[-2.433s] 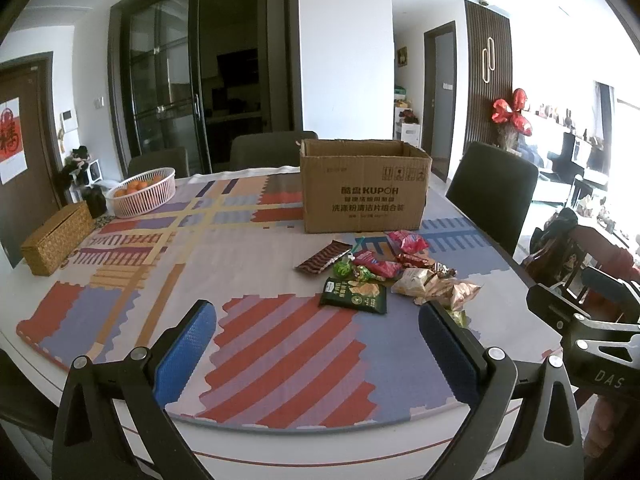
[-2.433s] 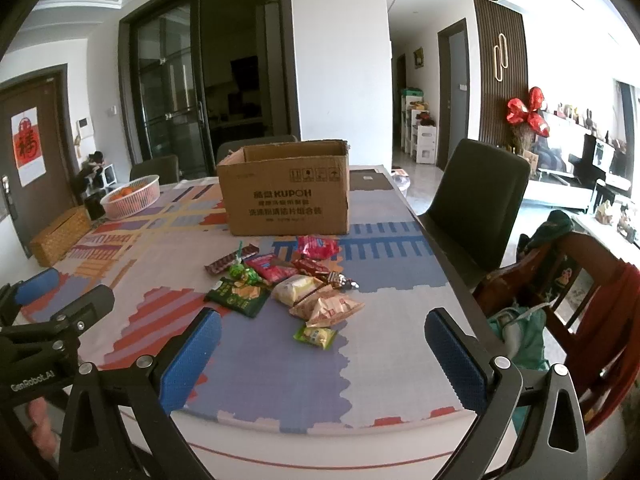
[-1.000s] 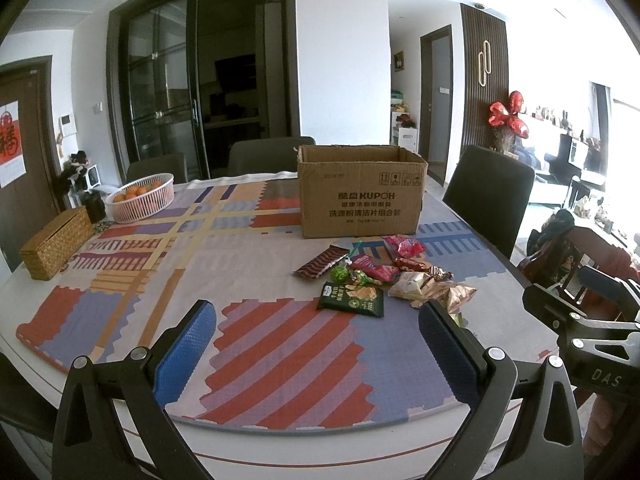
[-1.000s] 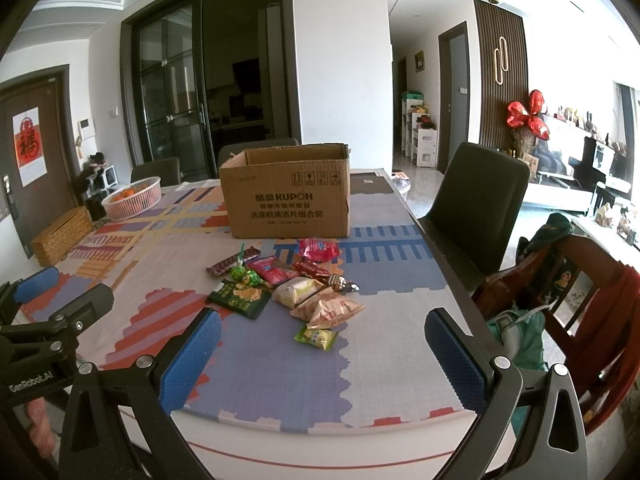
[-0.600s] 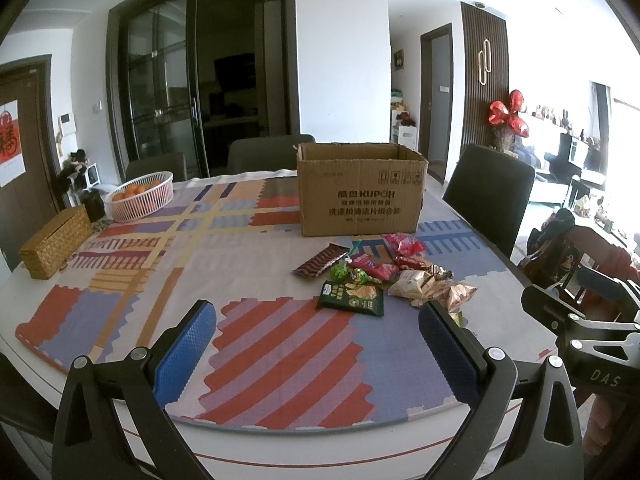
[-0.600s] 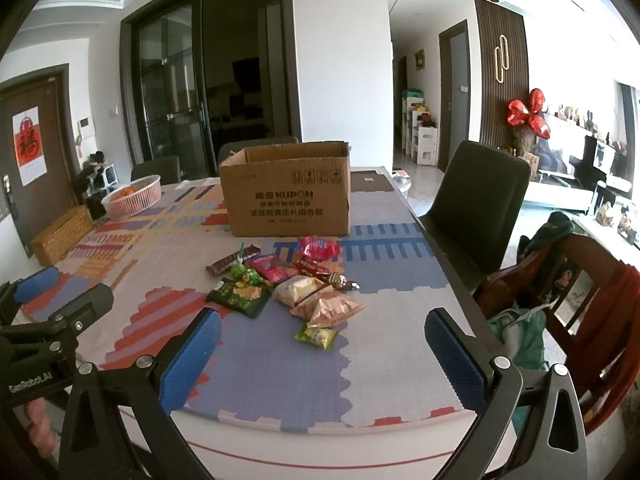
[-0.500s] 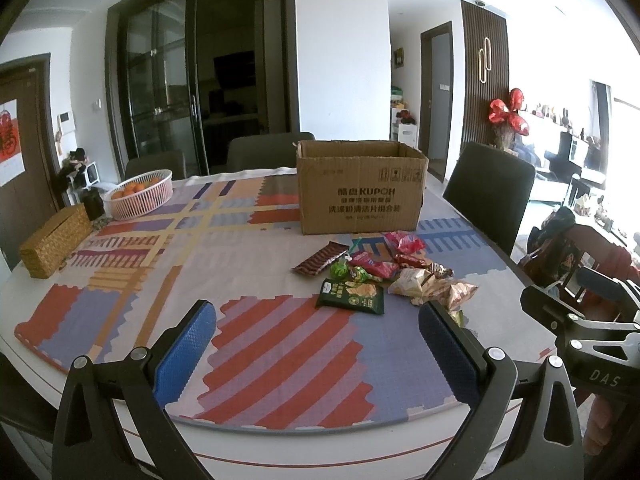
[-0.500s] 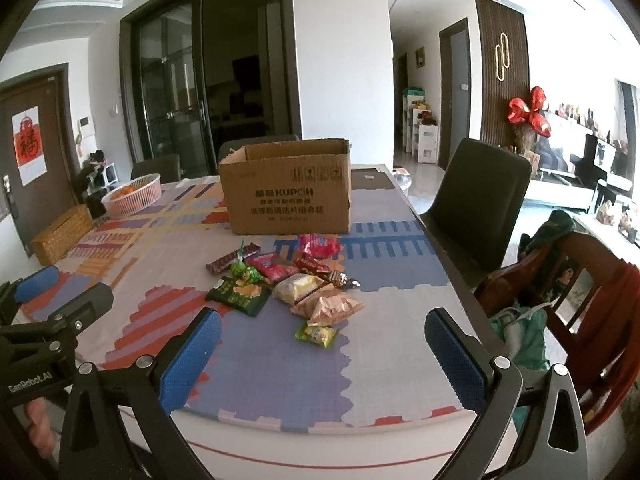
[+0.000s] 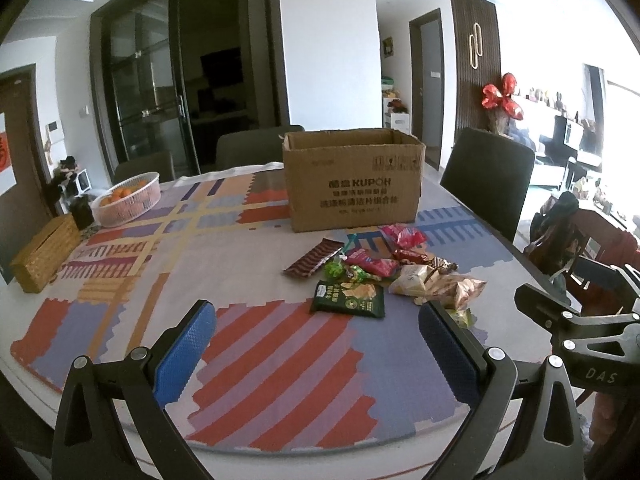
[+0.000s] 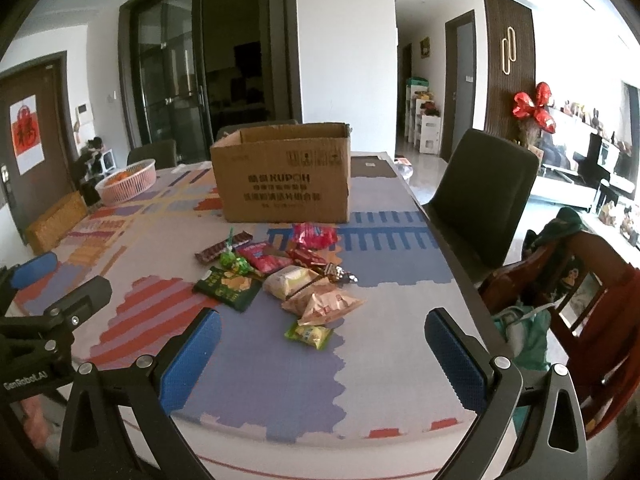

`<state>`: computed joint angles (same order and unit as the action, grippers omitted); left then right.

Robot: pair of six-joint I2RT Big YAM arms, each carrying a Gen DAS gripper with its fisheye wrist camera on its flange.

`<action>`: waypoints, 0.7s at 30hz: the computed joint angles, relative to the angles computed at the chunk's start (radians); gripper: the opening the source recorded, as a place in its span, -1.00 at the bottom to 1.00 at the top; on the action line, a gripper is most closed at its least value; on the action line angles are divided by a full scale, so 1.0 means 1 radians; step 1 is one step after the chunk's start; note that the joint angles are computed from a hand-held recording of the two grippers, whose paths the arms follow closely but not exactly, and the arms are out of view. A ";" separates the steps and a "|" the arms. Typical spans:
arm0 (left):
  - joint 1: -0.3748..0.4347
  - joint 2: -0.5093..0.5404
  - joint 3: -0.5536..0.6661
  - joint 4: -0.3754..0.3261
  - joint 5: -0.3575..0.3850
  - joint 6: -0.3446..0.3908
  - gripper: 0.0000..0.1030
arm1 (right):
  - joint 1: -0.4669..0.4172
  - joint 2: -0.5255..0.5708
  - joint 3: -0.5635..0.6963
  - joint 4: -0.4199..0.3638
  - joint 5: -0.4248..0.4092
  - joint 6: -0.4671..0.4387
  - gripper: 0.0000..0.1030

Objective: Organize snacks
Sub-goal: 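Close the left gripper on the green cracker packet while the right grasps the cream bread bag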

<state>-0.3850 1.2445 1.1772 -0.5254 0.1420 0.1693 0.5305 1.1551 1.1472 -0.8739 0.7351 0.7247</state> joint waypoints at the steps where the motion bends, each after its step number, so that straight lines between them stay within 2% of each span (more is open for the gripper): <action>1: -0.001 0.008 0.005 0.000 -0.002 0.001 1.00 | -0.005 0.002 -0.001 0.005 -0.005 -0.006 0.99; 10: -0.018 0.112 0.068 -0.024 0.004 0.018 1.00 | -0.088 0.048 0.002 0.073 -0.087 -0.092 0.99; 21: -0.041 0.256 0.174 -0.087 -0.002 0.037 1.00 | -0.182 0.120 0.014 0.098 -0.216 -0.150 0.99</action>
<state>-0.4261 1.5009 1.3513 -0.6122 0.1403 0.2059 0.3481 1.2750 1.1615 -0.7754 0.5189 0.5742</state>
